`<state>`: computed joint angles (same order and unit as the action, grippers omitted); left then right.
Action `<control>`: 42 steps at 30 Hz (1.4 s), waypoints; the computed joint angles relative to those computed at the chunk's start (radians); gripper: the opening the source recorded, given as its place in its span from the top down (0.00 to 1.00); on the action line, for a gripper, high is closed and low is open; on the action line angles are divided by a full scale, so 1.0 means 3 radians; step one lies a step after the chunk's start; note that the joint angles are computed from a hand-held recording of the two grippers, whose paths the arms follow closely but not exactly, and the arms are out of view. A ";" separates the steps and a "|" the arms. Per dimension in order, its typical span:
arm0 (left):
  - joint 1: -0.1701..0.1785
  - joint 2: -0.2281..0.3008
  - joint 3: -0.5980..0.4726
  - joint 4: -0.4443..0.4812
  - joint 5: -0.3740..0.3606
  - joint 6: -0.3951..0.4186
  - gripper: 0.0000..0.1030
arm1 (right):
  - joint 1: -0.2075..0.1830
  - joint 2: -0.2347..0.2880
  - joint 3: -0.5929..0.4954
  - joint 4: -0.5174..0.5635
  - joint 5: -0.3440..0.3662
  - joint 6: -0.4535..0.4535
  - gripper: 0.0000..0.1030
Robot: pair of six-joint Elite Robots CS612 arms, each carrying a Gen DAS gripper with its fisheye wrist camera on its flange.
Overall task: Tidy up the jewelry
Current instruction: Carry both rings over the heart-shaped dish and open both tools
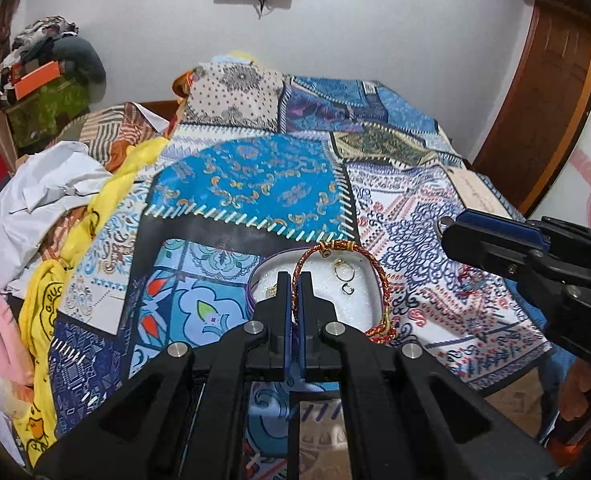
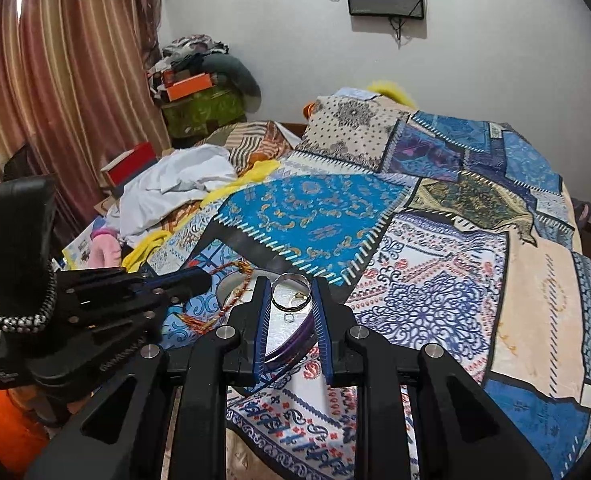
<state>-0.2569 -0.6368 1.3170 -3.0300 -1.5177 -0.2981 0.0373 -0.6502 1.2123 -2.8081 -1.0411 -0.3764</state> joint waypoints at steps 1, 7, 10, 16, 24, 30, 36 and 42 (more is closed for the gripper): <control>0.0003 0.0024 -0.0038 0.0040 -0.0021 0.0025 0.99 | 0.0002 0.0012 -0.0020 0.0035 0.0001 -0.0009 0.82; -0.0004 0.0093 -0.0145 0.0156 -0.0072 0.0097 0.99 | 0.0017 0.0054 -0.0090 0.0192 -0.0017 -0.0057 0.81; 0.0003 0.0097 -0.0148 0.0182 -0.0128 0.0098 0.99 | 0.0025 0.0072 -0.0121 0.0271 -0.0030 -0.0077 0.81; 0.0012 0.0056 -0.0075 0.0120 -0.0074 0.0056 0.99 | 0.0039 0.0091 -0.0162 0.0391 -0.0017 -0.0113 0.81; 0.0032 -0.0002 0.0017 0.0105 0.0024 -0.0016 0.97 | 0.0091 0.0090 -0.0178 0.0619 -0.0077 -0.0342 0.81; 0.0028 -0.0043 0.0076 0.0093 0.0092 -0.0025 0.89 | 0.0118 0.0085 -0.0203 0.0767 -0.0167 -0.0400 0.81; 0.0006 -0.0101 0.0149 0.0034 0.0174 0.0013 0.78 | 0.0114 0.0042 -0.0126 0.0608 -0.0201 -0.0341 0.67; -0.0023 -0.0154 0.0192 -0.0039 0.0228 0.0036 0.74 | 0.0077 -0.0025 -0.0028 0.0361 -0.0212 -0.0237 0.67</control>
<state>-0.2639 -0.6831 1.3745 -3.0416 -1.4494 -0.2873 0.0605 -0.6576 1.2038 -2.6997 -1.1046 -0.4473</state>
